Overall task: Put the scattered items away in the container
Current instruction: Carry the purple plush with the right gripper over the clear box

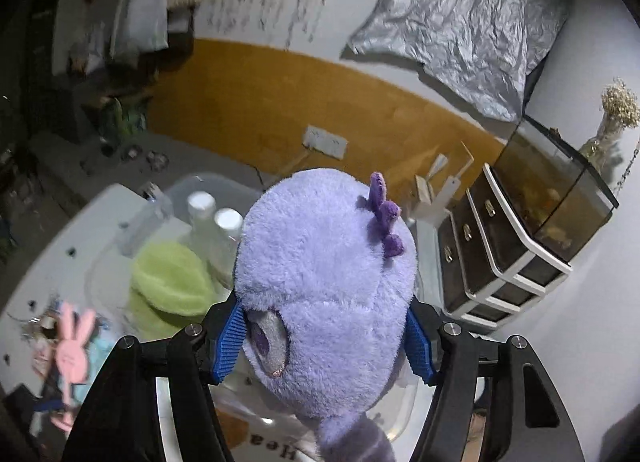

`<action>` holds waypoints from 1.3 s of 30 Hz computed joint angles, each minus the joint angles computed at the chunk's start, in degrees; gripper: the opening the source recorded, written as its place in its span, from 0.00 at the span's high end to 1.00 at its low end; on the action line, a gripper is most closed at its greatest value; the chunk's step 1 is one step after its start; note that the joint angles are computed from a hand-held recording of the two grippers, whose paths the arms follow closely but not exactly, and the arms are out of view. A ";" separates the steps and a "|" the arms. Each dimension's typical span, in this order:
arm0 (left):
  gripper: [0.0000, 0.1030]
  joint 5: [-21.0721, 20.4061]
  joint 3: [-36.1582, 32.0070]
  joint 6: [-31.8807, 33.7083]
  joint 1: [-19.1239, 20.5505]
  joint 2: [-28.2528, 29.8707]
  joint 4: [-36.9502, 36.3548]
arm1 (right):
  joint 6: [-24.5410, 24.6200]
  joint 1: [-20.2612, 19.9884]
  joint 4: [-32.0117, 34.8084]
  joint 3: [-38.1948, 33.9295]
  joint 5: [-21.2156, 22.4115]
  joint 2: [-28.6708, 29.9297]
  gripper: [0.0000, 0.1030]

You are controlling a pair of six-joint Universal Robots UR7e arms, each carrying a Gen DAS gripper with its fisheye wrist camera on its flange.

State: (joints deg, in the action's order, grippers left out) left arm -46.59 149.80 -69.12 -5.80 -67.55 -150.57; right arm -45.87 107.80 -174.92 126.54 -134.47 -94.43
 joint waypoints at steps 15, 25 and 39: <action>0.22 -1.25 0.69 7.47 5.48 3.68 -12.97 | 2.12 -5.98 -14.59 -0.25 -16.96 10.02 0.34; 0.22 -0.93 1.62 5.33 5.83 2.15 -12.25 | 15.58 -9.99 -7.38 0.07 -18.67 12.13 0.34; 0.22 -0.91 2.09 5.00 6.12 2.33 -13.61 | 28.67 -12.62 9.17 -1.05 -17.23 9.59 0.32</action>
State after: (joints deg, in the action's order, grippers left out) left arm -47.49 151.89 -64.12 0.32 -65.23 -164.18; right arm -17.20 95.19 -165.75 125.48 -151.70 -84.84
